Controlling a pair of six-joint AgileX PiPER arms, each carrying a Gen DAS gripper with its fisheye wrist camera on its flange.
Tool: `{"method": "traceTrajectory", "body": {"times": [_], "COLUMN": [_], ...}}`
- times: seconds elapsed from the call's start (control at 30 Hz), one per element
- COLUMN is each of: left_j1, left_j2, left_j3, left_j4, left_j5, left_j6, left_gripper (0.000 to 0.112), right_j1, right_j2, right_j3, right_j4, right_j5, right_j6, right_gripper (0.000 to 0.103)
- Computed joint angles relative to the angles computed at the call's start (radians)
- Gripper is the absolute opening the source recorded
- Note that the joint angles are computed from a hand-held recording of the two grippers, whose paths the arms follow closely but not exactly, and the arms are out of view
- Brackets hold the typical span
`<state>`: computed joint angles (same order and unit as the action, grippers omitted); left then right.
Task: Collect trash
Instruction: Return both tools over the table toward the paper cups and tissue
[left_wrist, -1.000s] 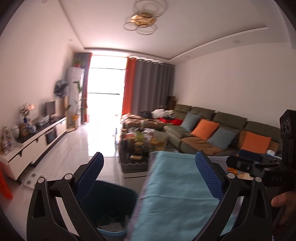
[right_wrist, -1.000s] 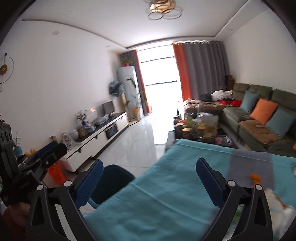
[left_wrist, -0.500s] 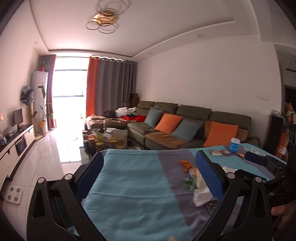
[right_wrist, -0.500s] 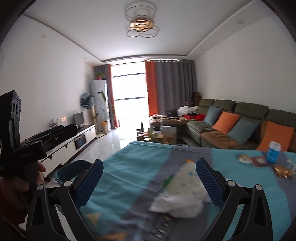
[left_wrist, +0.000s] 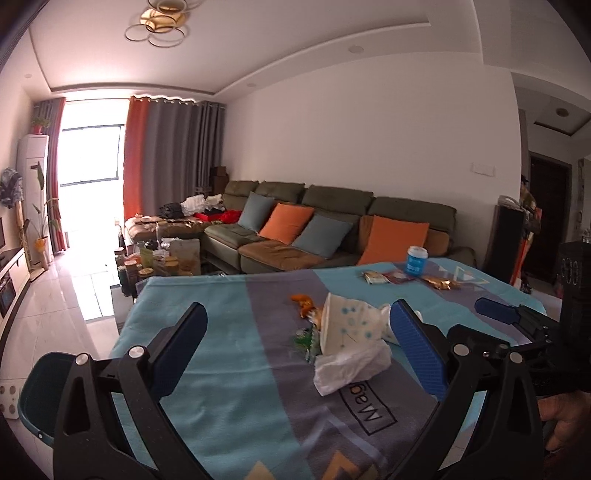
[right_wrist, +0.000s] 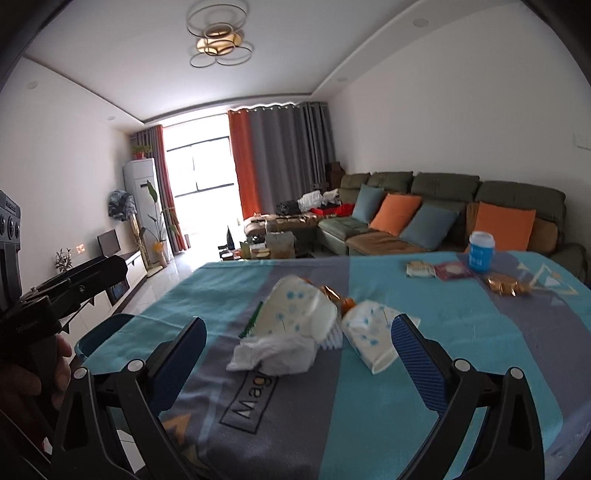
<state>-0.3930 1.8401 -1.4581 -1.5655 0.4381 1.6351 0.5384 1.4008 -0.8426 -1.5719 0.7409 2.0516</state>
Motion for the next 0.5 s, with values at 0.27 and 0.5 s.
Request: {"method": "traceTrajectory", "body": {"times": [0.27,0.5], "left_j1": [0.011,0.029], "left_j2": [0.059,0.097], "left_j3": [-0.076,-0.127], "left_j4": [0.098,0.175], "left_j5": [0.008,0.033], "left_j6": [-0.102,-0.193], "left_gripper": [0.098,0.097], "right_j1": [-0.103,-0.146], "right_j2": [0.065,0.159], "right_j3": [-0.048,-0.141], "right_j4": [0.105,0.237], "right_j5": [-0.147,-0.205], "right_j6": [-0.058,-0.175], "right_gripper": [0.097,0.097]}}
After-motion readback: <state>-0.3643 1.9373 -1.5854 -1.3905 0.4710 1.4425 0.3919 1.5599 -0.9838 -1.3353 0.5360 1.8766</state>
